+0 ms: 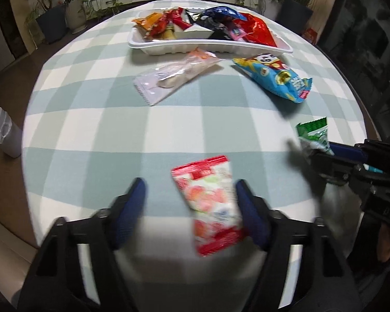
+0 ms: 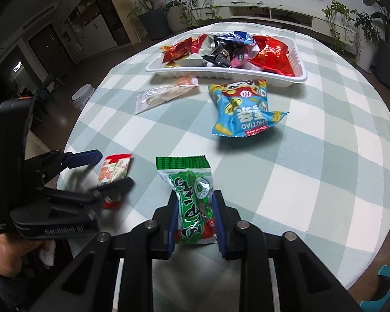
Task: Organize snacks
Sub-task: 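Grasp the strawberry candy packet with the left tool while the right tool grasps the green packet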
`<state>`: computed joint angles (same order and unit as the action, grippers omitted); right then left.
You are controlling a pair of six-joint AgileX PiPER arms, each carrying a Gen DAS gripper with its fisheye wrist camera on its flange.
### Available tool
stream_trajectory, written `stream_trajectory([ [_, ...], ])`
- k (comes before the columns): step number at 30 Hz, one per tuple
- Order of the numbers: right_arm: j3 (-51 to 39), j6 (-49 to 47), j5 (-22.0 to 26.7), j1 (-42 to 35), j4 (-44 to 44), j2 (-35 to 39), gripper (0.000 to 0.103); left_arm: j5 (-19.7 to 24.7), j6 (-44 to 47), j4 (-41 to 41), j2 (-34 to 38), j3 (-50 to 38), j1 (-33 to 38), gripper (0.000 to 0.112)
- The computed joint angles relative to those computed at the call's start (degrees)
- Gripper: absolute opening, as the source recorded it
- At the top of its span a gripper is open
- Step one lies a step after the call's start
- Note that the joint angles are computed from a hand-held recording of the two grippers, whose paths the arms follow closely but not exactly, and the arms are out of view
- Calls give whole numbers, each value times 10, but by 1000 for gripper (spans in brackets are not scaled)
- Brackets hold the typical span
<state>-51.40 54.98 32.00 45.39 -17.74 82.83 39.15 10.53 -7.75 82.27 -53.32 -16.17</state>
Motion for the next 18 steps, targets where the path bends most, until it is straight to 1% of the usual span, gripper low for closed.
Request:
stream_trajectory([
  [1, -1, 5, 0, 1, -1, 0, 27, 2, -3, 10, -2, -1, 3, 43],
  [2, 3, 3, -2, -3, 0, -2, 27, 5, -1, 12, -2, -2, 9, 40],
  [4, 6, 9, -2, -2, -6, -5, 27, 7, 13, 8, -4, -2, 15, 39],
  [7, 10, 14, -2, -1, -11, -10, 27, 6, -44, 88, -7, 1, -24, 39],
  [8, 9, 15, -1, -1, -11, -10, 27, 8, -56, 106, -6, -2, -32, 39],
  [9, 9, 16, 0, -1, -12, -10, 27, 9, -54, 108, -6, -2, -33, 39],
  [12, 10, 23, 1, 1, -17, -11, 27, 7, 1, 59, -9, 2, -8, 39],
  [17, 12, 33, -1, 1, -24, -13, 27, 11, 53, 18, -14, 5, 7, 32],
  [18, 14, 39, -1, 1, -30, -15, 27, 15, 75, -5, -15, 6, 18, 32],
])
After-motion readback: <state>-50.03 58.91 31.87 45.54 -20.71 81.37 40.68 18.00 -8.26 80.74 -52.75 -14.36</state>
